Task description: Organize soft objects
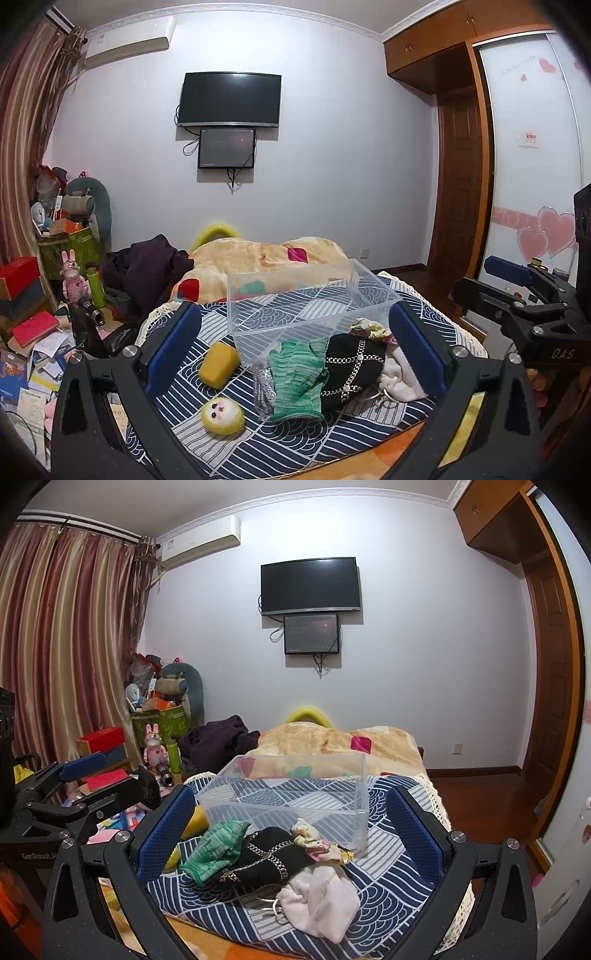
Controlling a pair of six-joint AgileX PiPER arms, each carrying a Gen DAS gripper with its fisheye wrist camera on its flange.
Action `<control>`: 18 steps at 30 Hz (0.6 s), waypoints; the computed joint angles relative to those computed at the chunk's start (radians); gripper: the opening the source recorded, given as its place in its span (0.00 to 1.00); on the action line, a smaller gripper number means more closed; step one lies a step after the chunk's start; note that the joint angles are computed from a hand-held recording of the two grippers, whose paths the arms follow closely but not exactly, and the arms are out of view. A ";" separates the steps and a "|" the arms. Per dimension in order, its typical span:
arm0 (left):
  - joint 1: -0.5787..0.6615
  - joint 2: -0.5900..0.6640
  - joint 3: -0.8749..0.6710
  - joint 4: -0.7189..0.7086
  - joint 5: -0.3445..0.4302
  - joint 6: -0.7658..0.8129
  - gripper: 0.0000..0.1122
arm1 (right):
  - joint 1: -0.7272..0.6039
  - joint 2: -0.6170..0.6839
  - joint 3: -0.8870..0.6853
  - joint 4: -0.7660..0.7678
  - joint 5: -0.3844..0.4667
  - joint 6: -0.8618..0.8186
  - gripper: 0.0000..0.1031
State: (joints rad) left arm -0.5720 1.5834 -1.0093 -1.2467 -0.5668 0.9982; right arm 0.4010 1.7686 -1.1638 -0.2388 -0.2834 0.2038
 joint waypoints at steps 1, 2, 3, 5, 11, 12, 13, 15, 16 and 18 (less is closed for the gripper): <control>-0.002 0.000 0.002 0.003 -0.003 -0.002 0.92 | 0.001 0.003 0.000 0.009 -0.004 -0.010 1.00; -0.004 -0.002 0.004 0.003 -0.005 -0.002 0.92 | -0.001 0.000 -0.001 -0.005 0.002 0.005 1.00; -0.004 -0.001 0.005 0.008 -0.006 -0.008 0.92 | 0.000 0.001 -0.002 -0.003 0.001 0.004 1.00; -0.007 -0.005 0.003 -0.004 -0.007 0.005 0.92 | -0.001 -0.001 -0.001 -0.009 0.003 0.010 1.00; -0.010 -0.006 0.003 -0.009 -0.011 0.010 0.92 | 0.000 -0.007 0.003 -0.007 0.003 0.009 1.00; -0.010 -0.007 0.004 -0.010 -0.011 0.010 0.92 | 0.001 -0.008 0.003 -0.003 0.005 0.004 1.00; -0.010 -0.010 0.004 -0.013 -0.013 0.014 0.92 | 0.001 -0.008 0.004 0.000 0.003 0.001 1.00; -0.013 -0.012 0.007 -0.013 -0.019 0.015 0.92 | 0.001 -0.007 0.005 0.000 0.000 0.002 1.00; -0.014 -0.018 0.008 -0.020 -0.019 0.023 0.92 | 0.001 -0.004 0.006 0.004 -0.006 0.000 1.00; -0.015 -0.021 0.009 -0.024 -0.020 0.030 0.92 | 0.000 -0.013 0.007 -0.004 0.001 0.009 1.00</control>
